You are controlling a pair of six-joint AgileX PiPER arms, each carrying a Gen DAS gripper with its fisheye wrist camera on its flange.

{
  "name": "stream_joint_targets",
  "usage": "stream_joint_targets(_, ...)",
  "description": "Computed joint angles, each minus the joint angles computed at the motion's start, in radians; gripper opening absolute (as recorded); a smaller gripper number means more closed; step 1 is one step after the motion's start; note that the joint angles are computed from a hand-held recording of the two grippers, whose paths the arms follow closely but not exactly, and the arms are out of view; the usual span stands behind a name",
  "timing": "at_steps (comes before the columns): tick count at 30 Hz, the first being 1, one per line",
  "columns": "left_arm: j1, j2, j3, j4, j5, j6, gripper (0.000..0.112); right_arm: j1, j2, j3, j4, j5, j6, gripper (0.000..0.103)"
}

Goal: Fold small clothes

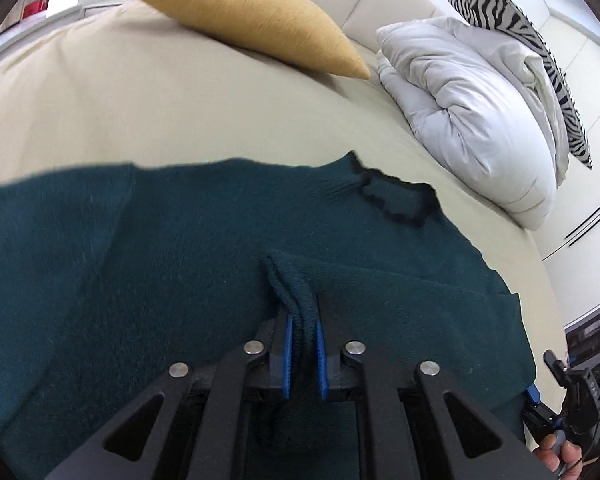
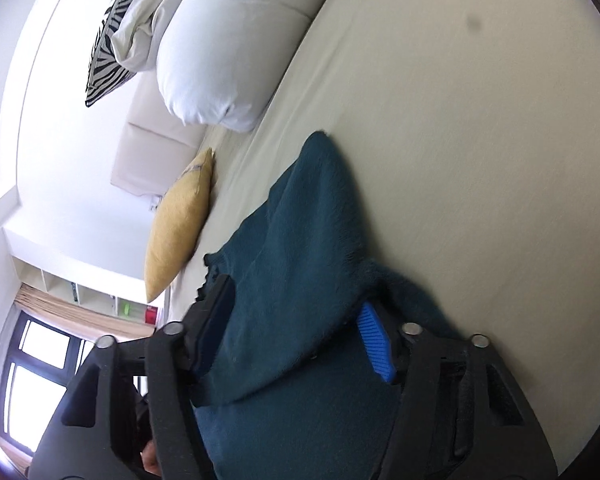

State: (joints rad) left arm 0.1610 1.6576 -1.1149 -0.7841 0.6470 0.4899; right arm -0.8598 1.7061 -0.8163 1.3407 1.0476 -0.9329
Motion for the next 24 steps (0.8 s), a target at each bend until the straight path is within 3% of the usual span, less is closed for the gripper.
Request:
stream_joint_targets(2, 0.024, -0.001, 0.018, -0.072, 0.009, 0.063, 0.013, -0.032, 0.023, -0.001, -0.006, 0.022, 0.011, 0.030)
stream_joint_targets(5, 0.018, -0.007, 0.024, -0.063, 0.002, 0.067, 0.013, -0.041, -0.002, 0.002, -0.040, 0.024, 0.054, 0.032)
stream_joint_targets(11, 0.061, 0.008, 0.048, -0.193, 0.033, 0.189, 0.013, -0.074, -0.223, 0.004, -0.166, -0.048, 0.103, 0.035)
stream_joint_targets(13, 0.069, 0.010, 0.056, -0.224, 0.039, 0.219, 0.013, 0.000, -0.228, -0.068, -0.266, -0.117, 0.156, 0.038)
stream_joint_targets(14, 0.071, 0.008, 0.061, -0.233, 0.040, 0.230, 0.013, 0.044, -0.212, -0.109, -0.322, -0.139, 0.195, 0.047)
stream_joint_targets(19, 0.081, 0.012, 0.065, -0.259, 0.054, 0.254, 0.013, 0.268, -0.092, -0.231, -0.704, -0.268, 0.394, 0.049)
stream_joint_targets(21, 0.085, 0.010, 0.065, -0.255, 0.061, 0.252, 0.013, 0.300, -0.114, -0.187, -0.740, -0.349, 0.354, 0.034)
stream_joint_targets(22, 0.083, 0.007, 0.062, -0.240, 0.064, 0.238, 0.013, 0.295, -0.122, -0.179, -0.725, -0.346, 0.317, 0.020)
stream_joint_targets(23, 0.080, 0.000, 0.059, -0.219, 0.068, 0.217, 0.013, 0.283, -0.125, -0.180, -0.709, -0.331, 0.294, 0.012)
stream_joint_targets(24, 0.079, -0.007, 0.060, -0.210, 0.071, 0.202, 0.012, 0.274, -0.134, -0.180, -0.704, -0.332, 0.285, 0.011)
